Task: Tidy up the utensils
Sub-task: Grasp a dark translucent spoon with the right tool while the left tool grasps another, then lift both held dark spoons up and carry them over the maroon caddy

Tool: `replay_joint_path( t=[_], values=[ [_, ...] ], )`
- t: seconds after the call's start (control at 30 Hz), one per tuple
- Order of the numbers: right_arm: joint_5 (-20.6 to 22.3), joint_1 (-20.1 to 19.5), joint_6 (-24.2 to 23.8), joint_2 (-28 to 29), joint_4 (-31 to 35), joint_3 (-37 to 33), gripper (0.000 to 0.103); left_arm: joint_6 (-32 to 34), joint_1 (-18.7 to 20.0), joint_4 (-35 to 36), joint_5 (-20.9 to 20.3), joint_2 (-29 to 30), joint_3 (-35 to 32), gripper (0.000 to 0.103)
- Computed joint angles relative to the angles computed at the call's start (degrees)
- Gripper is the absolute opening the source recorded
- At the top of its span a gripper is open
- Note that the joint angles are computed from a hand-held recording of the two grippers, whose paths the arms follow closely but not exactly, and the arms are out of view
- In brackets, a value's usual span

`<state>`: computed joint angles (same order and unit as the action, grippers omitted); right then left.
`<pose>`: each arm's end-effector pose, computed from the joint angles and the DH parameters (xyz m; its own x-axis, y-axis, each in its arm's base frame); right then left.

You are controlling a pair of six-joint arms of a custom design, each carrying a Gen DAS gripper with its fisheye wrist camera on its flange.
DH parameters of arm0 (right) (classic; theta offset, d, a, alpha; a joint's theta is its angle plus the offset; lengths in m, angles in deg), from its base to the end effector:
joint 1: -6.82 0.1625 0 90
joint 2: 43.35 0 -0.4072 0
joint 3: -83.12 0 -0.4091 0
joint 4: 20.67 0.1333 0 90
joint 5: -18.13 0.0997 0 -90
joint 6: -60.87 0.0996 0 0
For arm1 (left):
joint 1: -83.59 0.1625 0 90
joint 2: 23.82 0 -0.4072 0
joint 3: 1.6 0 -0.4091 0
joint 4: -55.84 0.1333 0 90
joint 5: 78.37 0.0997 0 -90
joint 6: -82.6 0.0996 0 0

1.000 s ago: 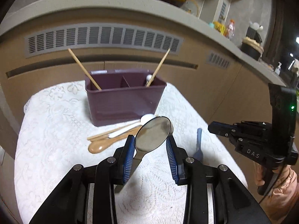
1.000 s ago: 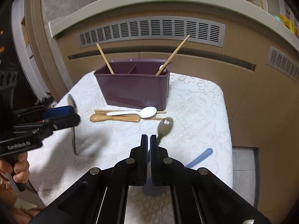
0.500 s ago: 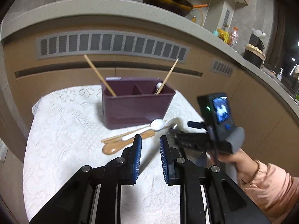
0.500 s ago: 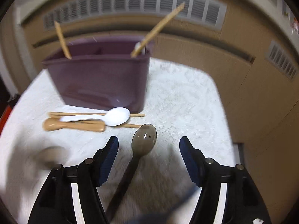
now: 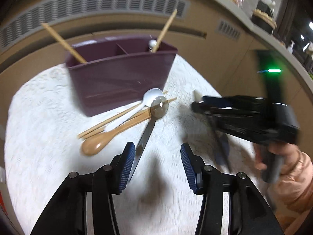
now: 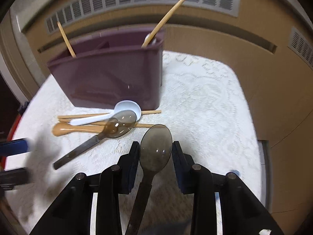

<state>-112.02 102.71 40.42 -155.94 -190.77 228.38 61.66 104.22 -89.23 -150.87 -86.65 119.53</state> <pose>0.1007 -0.3027 0.3395 -0.7338 0.1340 0.6660 -0.3477 0.7681 -0.5376 -0.4058 -0.3272 0.0762 -0.6330 0.7135 -0.3005 0.7583 0.6497 -0.0547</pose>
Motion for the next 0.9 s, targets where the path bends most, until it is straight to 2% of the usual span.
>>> replay_joint_path(
  t=[0.07,0.27,0.4,0.5,0.57,0.7,0.9],
  values=[
    [-0.5,1.1,-0.3,-2.2,-0.1,1.1,0.030,1.3,1.2,1.1,-1.2,4.0,-3.7,0.050],
    [1.4,2.0,-1.6,-8.9,3.0,2.3,0.031,7.4,2.2,6.4,0.5,14.6,-13.0,0.050],
    [1.7,2.2,-3.2,-11.3,3.6,2.9,0.031,9.6,1.5,8.8,4.4,18.6,-16.2,0.049],
    [1.6,2.5,-3.3,-11.7,4.0,2.9,0.031,10.5,0.3,7.4,8.7,20.1,-16.1,0.045],
    [1.2,3.3,-3.0,-12.0,4.2,3.1,0.031,10.3,-0.4,6.2,10.5,20.1,-15.2,0.035],
    [0.6,4.9,-2.4,-12.5,4.5,3.2,0.031,6.9,0.1,3.7,7.0,17.1,-12.4,0.035],
    [-1.1,8.2,-2.3,-12.1,4.7,2.9,0.031,1.2,-0.8,-2.1,5.4,8.8,-4.0,0.035]
  ],
)
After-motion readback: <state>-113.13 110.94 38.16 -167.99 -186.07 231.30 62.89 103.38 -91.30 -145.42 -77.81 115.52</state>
